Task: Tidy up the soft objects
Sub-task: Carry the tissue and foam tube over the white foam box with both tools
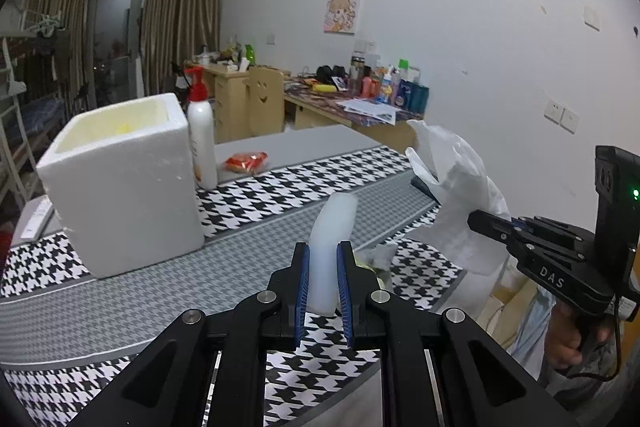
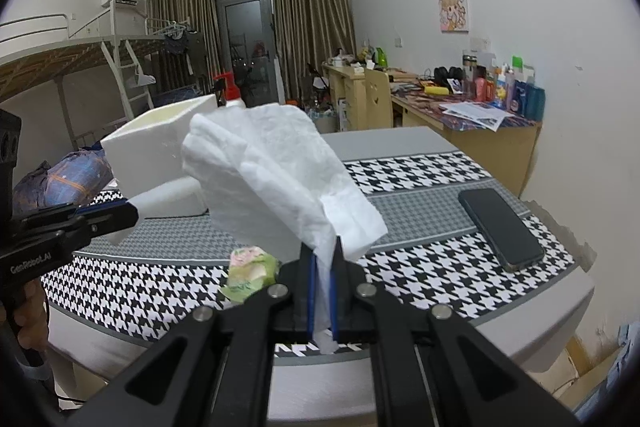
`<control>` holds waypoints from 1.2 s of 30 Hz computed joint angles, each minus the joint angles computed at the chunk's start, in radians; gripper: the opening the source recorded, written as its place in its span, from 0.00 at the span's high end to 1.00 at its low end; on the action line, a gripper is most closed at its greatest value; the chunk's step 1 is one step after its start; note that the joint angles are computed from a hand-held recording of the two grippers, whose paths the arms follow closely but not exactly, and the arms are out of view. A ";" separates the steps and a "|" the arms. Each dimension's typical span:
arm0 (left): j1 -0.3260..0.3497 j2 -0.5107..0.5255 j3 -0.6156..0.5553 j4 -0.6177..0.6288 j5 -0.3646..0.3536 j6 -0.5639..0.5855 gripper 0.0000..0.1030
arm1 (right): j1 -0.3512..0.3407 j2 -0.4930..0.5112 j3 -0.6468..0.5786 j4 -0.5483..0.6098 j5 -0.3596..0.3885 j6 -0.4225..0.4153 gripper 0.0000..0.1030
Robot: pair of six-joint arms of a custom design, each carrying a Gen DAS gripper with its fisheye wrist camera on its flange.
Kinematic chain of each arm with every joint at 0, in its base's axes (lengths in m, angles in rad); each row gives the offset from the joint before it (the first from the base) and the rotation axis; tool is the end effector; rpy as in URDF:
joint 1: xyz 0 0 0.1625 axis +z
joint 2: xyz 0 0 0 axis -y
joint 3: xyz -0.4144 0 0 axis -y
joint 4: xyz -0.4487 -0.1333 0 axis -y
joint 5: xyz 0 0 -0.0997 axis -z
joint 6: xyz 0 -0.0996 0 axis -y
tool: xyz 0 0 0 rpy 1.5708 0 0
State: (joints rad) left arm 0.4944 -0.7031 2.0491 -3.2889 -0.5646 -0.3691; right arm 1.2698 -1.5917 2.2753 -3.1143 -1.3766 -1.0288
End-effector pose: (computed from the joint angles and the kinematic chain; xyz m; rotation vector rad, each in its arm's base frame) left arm -0.3619 -0.4421 -0.0204 0.5846 2.2854 -1.1854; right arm 0.0039 -0.5020 0.3052 1.0130 -2.3400 1.0724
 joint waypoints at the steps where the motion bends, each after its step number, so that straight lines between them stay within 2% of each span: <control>1: 0.001 0.000 -0.001 -0.003 0.005 0.000 0.85 | 0.004 -0.001 0.001 0.000 0.003 -0.002 0.92; 22: -0.014 -0.050 0.030 -0.009 0.154 -0.021 0.85 | 0.075 0.048 -0.021 -0.010 0.022 0.000 0.92; 36: -0.008 -0.083 0.027 -0.036 0.247 0.050 0.85 | 0.137 0.102 -0.061 -0.021 0.013 0.018 0.92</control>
State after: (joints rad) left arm 0.4859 -0.7856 2.0760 -3.3248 -0.3178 -0.3191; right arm 1.4067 -1.4893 2.2140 -3.1355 -1.3641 -1.0112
